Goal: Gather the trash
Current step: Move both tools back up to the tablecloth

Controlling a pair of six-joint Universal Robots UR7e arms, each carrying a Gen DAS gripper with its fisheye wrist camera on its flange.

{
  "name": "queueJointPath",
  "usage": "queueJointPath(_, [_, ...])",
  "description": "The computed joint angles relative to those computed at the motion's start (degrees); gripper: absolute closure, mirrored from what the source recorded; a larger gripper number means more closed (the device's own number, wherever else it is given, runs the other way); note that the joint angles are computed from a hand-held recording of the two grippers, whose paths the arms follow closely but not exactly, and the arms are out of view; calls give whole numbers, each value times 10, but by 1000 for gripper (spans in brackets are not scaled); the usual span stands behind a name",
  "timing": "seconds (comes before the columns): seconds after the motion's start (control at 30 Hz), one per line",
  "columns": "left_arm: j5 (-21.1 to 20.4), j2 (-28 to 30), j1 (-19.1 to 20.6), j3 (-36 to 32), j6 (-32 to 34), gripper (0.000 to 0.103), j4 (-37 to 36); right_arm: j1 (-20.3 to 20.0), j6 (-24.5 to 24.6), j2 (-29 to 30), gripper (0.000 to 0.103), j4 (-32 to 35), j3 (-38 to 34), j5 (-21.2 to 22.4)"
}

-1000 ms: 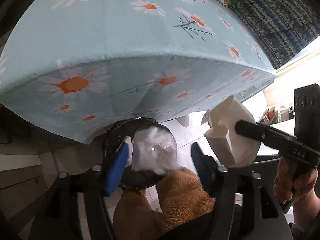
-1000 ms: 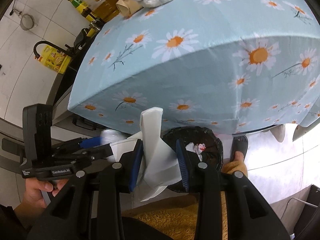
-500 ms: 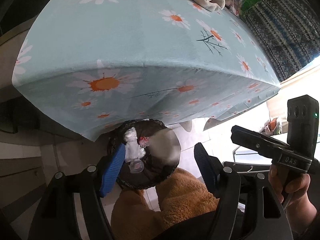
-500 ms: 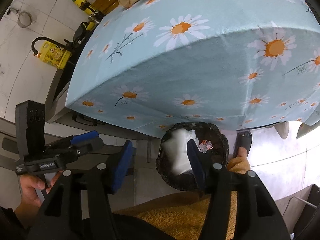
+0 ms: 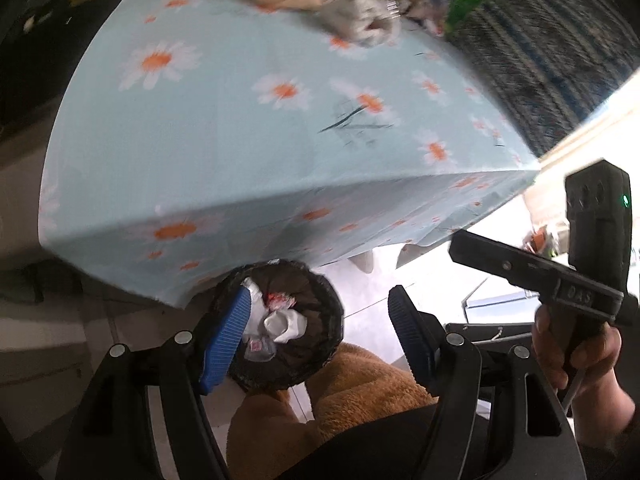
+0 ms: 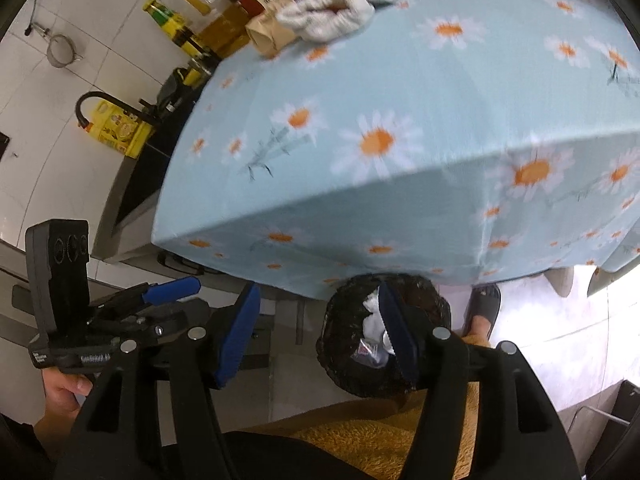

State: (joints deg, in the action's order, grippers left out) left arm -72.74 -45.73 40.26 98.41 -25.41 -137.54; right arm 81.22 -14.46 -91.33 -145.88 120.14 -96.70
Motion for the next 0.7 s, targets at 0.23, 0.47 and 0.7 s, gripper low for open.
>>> queueJointPath(0.23, [1, 4, -2, -34, -5, 34, 2, 31, -16, 17, 41, -4, -47, 0])
queueJointPath(0.47, [19, 28, -3, -85, 8, 34, 11, 40, -35, 63, 30, 10, -127, -4])
queueJointPath(0.7, [43, 45, -3, -114, -26, 34, -1, 33, -40, 133, 15, 81, -242, -5])
